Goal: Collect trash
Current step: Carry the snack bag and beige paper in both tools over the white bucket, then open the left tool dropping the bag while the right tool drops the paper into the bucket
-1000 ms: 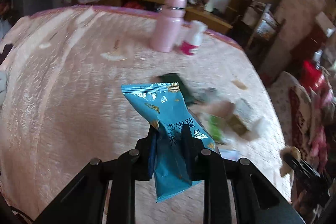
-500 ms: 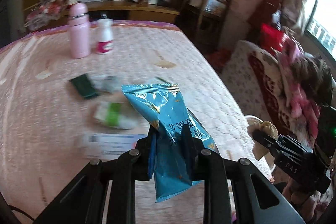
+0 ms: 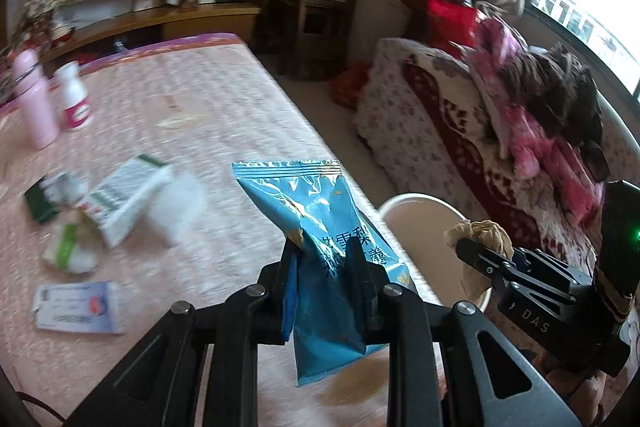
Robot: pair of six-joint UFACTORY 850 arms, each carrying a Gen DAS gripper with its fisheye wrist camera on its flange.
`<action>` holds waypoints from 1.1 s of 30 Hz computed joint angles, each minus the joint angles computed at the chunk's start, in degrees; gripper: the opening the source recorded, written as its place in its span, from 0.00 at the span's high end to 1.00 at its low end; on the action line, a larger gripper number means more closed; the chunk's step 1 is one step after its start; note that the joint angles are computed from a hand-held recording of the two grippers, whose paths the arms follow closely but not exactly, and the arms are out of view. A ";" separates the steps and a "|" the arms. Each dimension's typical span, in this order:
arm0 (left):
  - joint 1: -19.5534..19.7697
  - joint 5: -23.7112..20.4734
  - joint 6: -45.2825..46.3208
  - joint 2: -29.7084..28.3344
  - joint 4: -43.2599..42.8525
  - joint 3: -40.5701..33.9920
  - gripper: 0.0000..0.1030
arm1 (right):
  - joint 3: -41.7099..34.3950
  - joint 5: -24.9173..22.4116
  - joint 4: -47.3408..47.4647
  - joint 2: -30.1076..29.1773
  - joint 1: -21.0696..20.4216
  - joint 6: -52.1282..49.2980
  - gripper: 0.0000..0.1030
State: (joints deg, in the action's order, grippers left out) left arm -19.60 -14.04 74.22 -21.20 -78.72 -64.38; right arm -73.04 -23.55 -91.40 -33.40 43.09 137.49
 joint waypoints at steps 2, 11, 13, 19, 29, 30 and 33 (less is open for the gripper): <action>-1.48 0.12 0.00 -1.07 0.31 -1.13 0.77 | 2.25 -0.51 -0.04 1.28 -0.64 1.57 0.69; -5.86 -0.77 -5.79 -6.00 5.97 -6.05 0.77 | 9.01 -2.55 1.76 4.78 -3.15 5.12 0.69; -6.50 -1.06 -8.50 -7.11 8.46 -7.10 0.77 | 10.13 -2.55 1.83 5.28 -3.74 6.05 0.69; -8.17 -0.82 -12.34 -9.57 12.29 -9.28 0.77 | 11.64 -1.72 2.29 5.48 -4.93 7.57 0.69; -9.00 -0.71 -7.66 -10.53 8.64 -10.04 0.76 | 10.70 -0.42 5.47 3.73 -6.15 5.35 0.68; -8.98 -0.86 -6.74 -10.49 7.67 -9.96 0.75 | 10.57 -0.27 6.23 3.61 -6.25 4.76 0.68; -9.05 -0.82 -7.29 -10.57 8.44 -10.07 0.62 | 10.20 0.15 9.24 3.34 -6.53 2.88 0.68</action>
